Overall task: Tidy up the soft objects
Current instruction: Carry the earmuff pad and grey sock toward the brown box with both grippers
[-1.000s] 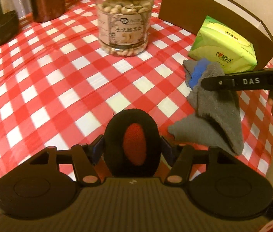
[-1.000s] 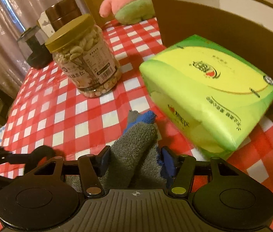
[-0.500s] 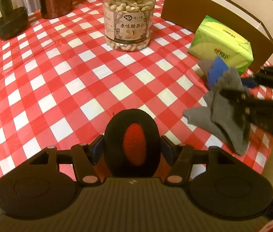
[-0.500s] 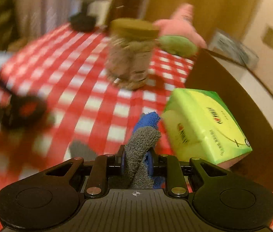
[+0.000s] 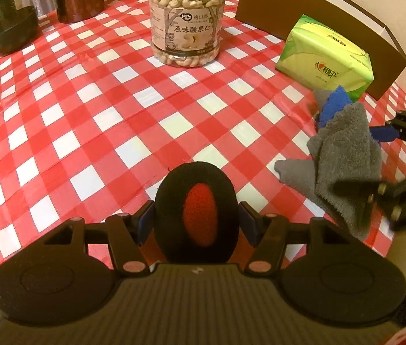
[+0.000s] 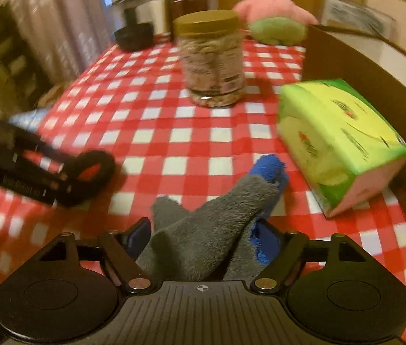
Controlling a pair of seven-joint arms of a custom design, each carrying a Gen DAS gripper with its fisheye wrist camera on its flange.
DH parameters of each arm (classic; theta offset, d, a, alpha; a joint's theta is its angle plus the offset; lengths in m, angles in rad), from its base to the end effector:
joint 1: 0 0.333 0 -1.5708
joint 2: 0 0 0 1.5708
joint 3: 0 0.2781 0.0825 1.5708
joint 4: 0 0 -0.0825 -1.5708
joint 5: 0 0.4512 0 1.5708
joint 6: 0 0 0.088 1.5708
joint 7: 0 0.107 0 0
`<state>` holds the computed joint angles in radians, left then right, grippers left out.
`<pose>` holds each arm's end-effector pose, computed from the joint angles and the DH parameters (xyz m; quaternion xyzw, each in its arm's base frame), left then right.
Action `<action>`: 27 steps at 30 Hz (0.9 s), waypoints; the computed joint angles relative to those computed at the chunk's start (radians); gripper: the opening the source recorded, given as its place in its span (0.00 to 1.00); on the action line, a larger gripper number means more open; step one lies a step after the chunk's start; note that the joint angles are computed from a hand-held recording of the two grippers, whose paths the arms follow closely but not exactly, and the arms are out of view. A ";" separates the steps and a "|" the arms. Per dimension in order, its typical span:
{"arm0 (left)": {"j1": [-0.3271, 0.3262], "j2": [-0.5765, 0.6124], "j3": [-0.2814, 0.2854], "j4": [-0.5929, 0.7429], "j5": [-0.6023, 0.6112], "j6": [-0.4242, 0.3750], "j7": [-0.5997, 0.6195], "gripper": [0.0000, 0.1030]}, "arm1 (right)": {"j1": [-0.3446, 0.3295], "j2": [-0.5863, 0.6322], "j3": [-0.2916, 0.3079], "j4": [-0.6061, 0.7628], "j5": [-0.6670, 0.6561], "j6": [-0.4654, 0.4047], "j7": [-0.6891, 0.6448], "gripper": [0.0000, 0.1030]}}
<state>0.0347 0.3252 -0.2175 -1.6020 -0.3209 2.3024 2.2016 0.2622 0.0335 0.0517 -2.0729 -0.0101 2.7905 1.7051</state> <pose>0.7286 -0.1263 0.4293 -0.4434 0.8604 -0.2421 0.0669 0.6255 0.2034 0.4216 -0.7255 0.6010 -0.1806 0.2827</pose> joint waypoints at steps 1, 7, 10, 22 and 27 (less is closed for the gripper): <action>0.000 0.001 0.000 0.001 0.000 -0.001 -0.002 0.58 | 0.005 0.008 0.003 0.010 -0.027 -0.014 -0.009 0.81; 0.000 -0.006 -0.001 -0.006 -0.003 -0.002 -0.001 0.58 | 0.045 0.065 -0.003 0.063 -0.260 -0.094 0.025 0.83; 0.001 -0.014 -0.001 -0.015 -0.010 0.000 0.002 0.58 | 0.060 0.077 -0.016 0.062 -0.328 -0.086 0.061 0.77; 0.001 -0.026 -0.002 -0.027 -0.040 0.000 0.035 0.57 | 0.038 0.046 -0.030 0.031 -0.313 -0.049 0.177 0.33; -0.003 -0.025 -0.004 -0.019 -0.045 0.003 0.052 0.57 | 0.021 0.022 -0.021 0.010 -0.246 -0.034 0.178 0.31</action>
<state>0.0321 0.2999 -0.2218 -1.6209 -0.3659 2.3052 2.2539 0.2831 0.0551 0.0307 -2.0626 -0.2559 2.7561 1.8828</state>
